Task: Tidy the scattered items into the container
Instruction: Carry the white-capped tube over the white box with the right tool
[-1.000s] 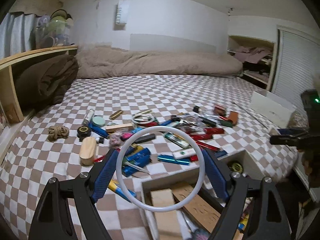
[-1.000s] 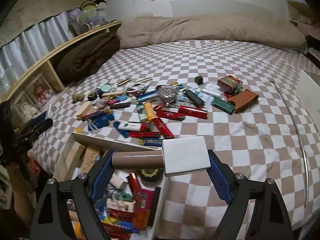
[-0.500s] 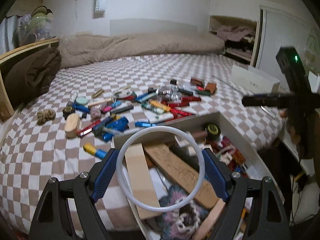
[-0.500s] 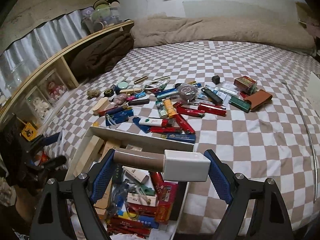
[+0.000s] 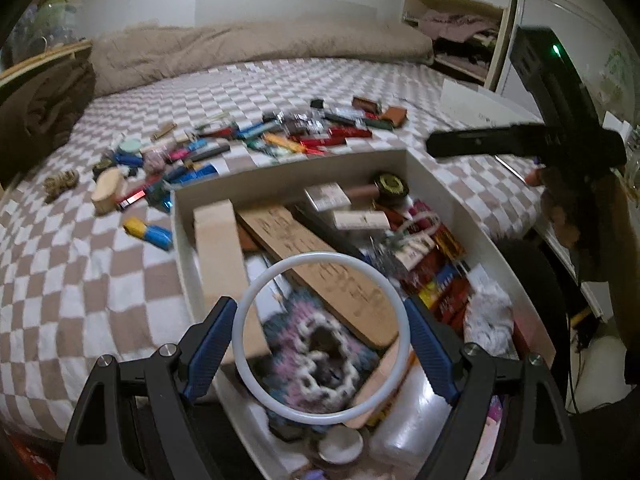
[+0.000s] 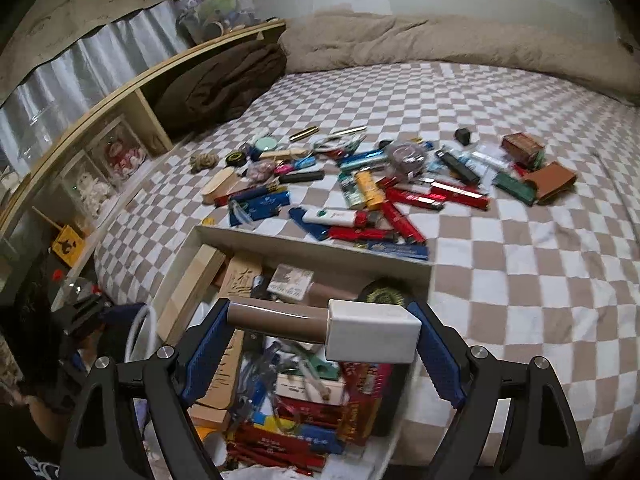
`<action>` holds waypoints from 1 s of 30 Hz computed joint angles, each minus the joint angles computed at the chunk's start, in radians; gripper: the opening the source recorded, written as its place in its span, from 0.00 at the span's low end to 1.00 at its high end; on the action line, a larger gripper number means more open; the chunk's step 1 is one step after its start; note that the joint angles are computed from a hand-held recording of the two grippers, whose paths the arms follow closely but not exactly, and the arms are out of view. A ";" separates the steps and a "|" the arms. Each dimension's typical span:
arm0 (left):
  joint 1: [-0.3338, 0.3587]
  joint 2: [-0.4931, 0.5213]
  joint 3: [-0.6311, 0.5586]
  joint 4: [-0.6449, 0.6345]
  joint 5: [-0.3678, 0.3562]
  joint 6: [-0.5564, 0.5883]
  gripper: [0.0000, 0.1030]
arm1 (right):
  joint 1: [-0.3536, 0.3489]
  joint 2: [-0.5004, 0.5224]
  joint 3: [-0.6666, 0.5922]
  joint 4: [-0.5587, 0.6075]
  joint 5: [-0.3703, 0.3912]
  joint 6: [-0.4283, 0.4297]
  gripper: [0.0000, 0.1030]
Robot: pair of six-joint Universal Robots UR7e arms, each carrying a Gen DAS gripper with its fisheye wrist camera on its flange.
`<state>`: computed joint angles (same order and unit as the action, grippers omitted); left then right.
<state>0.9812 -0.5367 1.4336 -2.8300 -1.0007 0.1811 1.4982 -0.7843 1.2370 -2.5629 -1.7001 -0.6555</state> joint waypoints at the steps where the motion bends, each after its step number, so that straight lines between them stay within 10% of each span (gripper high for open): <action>1: 0.001 0.002 0.000 0.009 -0.003 -0.005 0.82 | 0.001 0.005 -0.002 0.008 -0.002 0.001 0.85; 21: 0.019 0.036 -0.027 0.055 -0.053 -0.036 0.82 | 0.038 0.122 -0.046 -0.107 -0.183 -0.026 0.90; 30: 0.021 0.043 -0.032 0.044 -0.054 -0.035 0.82 | 0.016 0.087 -0.060 0.004 -0.121 0.052 0.92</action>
